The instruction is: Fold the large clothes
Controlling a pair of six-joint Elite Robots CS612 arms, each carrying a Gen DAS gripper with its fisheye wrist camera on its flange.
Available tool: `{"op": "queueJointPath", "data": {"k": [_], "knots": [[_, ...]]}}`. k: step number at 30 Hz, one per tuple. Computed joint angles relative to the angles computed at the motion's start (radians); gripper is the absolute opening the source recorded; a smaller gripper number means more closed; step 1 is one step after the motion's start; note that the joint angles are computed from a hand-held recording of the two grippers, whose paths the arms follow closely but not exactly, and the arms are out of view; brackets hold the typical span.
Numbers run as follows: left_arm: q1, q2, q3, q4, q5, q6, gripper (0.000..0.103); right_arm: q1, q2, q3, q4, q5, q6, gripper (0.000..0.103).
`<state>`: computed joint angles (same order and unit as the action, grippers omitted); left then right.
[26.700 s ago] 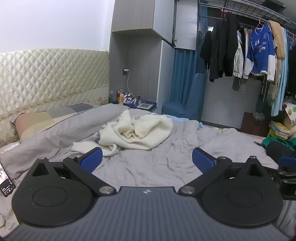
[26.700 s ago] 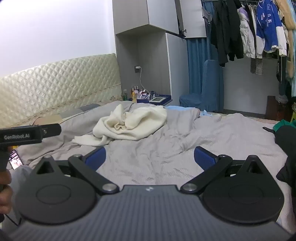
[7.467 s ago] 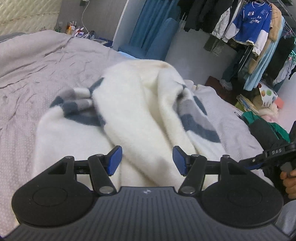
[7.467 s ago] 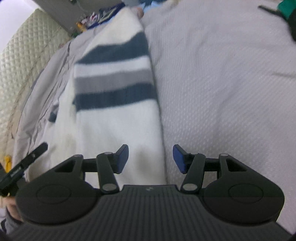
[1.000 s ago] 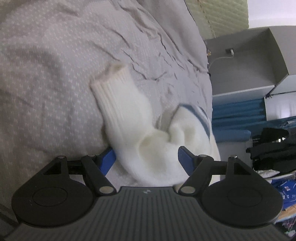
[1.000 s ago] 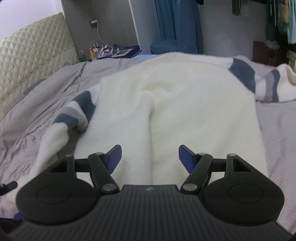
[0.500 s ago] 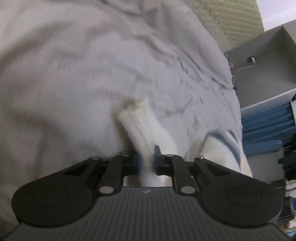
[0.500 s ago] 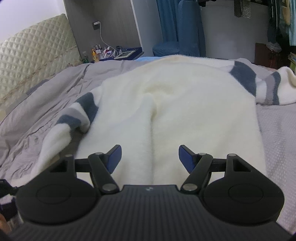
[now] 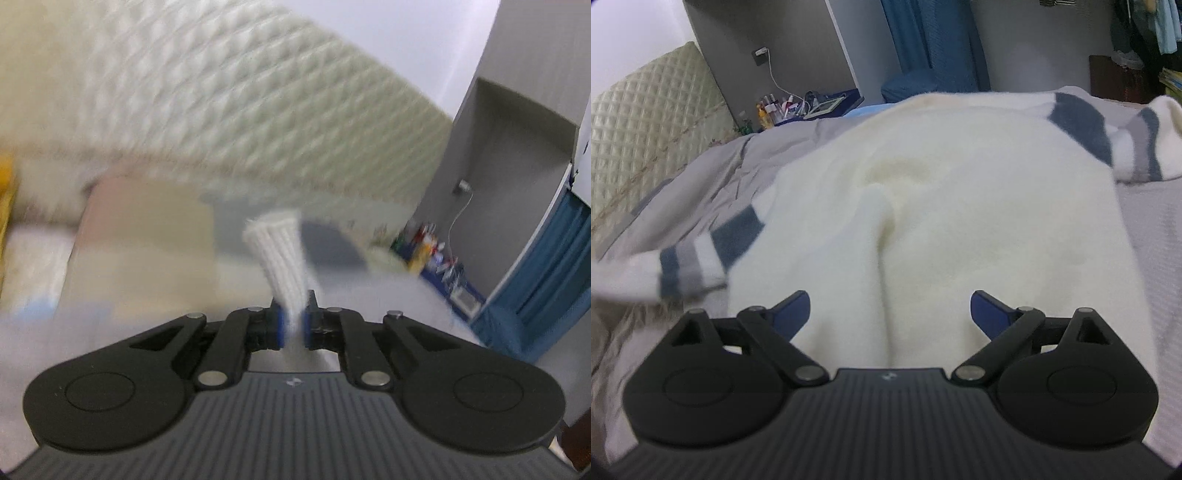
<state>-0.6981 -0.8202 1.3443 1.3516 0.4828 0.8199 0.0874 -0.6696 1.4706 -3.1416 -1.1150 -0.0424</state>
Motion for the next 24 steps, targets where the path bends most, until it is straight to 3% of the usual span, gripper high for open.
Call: {"op": "queueJointPath", "data": {"k": [3,5,11,14,17,21,24], "knots": [[0.056,-0.004,-0.045,-0.019,-0.098,0.144,0.01,0.013,0.026,-0.037,-0.019,-0.001,0.002,0.095],[0.101,-0.002,-0.088,-0.084,-0.142,0.253,0.01,0.022,0.043,-0.061,-0.034,-0.006,-0.008,0.095],[0.236,0.07,-0.234,-0.149,-0.162,0.446,0.01,0.035,0.088,-0.13,-0.022,0.009,0.025,0.095],[0.298,0.119,-0.289,-0.258,-0.13,0.619,0.011,0.044,0.11,-0.164,-0.026,-0.001,0.041,0.095],[0.347,0.173,-0.338,-0.349,-0.051,0.727,0.011,0.055,0.132,-0.195,-0.027,-0.024,0.047,0.095],[0.384,0.241,-0.379,-0.374,0.031,0.742,0.011,0.071,0.157,-0.225,-0.048,-0.07,0.006,0.097],[0.401,0.255,-0.363,-0.419,0.083,0.751,0.012,0.079,0.172,-0.236,-0.066,-0.098,-0.037,0.097]]}}
